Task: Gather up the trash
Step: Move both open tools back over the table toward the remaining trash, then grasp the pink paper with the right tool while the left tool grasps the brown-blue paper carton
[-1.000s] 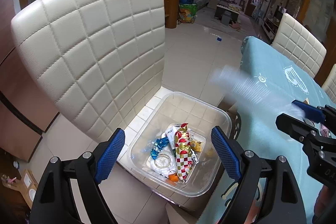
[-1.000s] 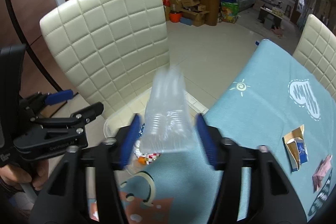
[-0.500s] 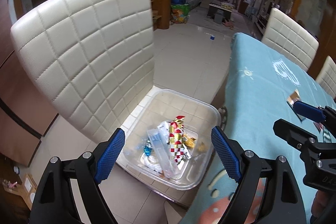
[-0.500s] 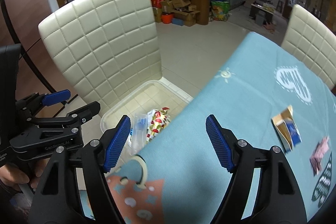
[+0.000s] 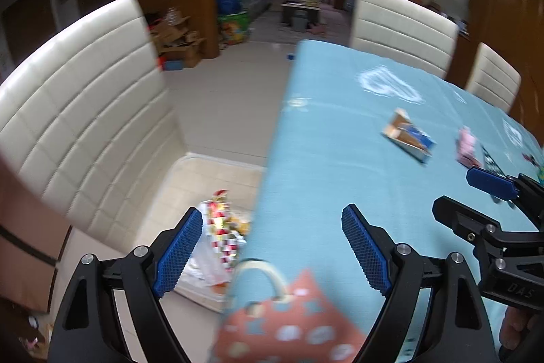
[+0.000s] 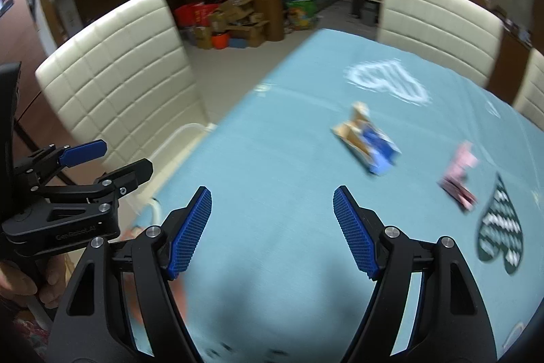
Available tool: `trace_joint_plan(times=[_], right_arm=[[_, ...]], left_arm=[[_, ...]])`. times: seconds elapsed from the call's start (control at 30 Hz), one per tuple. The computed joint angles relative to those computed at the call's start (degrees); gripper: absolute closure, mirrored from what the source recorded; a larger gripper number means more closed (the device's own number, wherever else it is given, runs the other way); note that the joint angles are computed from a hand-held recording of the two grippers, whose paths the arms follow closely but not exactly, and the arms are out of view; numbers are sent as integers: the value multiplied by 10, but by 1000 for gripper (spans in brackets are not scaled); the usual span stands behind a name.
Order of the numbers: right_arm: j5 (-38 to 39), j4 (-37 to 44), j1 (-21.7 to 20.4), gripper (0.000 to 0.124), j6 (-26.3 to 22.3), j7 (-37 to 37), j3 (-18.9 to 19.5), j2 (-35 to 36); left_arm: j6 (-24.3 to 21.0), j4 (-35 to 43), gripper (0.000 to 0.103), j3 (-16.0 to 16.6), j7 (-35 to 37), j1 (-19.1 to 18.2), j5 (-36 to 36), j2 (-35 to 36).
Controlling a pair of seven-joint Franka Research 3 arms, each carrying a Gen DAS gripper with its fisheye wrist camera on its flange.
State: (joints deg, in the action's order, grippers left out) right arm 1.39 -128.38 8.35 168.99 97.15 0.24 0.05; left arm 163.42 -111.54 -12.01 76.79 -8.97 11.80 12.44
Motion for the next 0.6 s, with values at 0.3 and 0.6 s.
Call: trace_joint_plan(times=[0.3,0.6], right_arm=[[-57,-86,-75,49,10,67,-6,-73],[-57,-103,-127,49,10,66,-7,-88]], left_arm=[[-16,45,21,-38,51,-35,-18,26],[-44,119,21,-42,64,-74,-5,78]])
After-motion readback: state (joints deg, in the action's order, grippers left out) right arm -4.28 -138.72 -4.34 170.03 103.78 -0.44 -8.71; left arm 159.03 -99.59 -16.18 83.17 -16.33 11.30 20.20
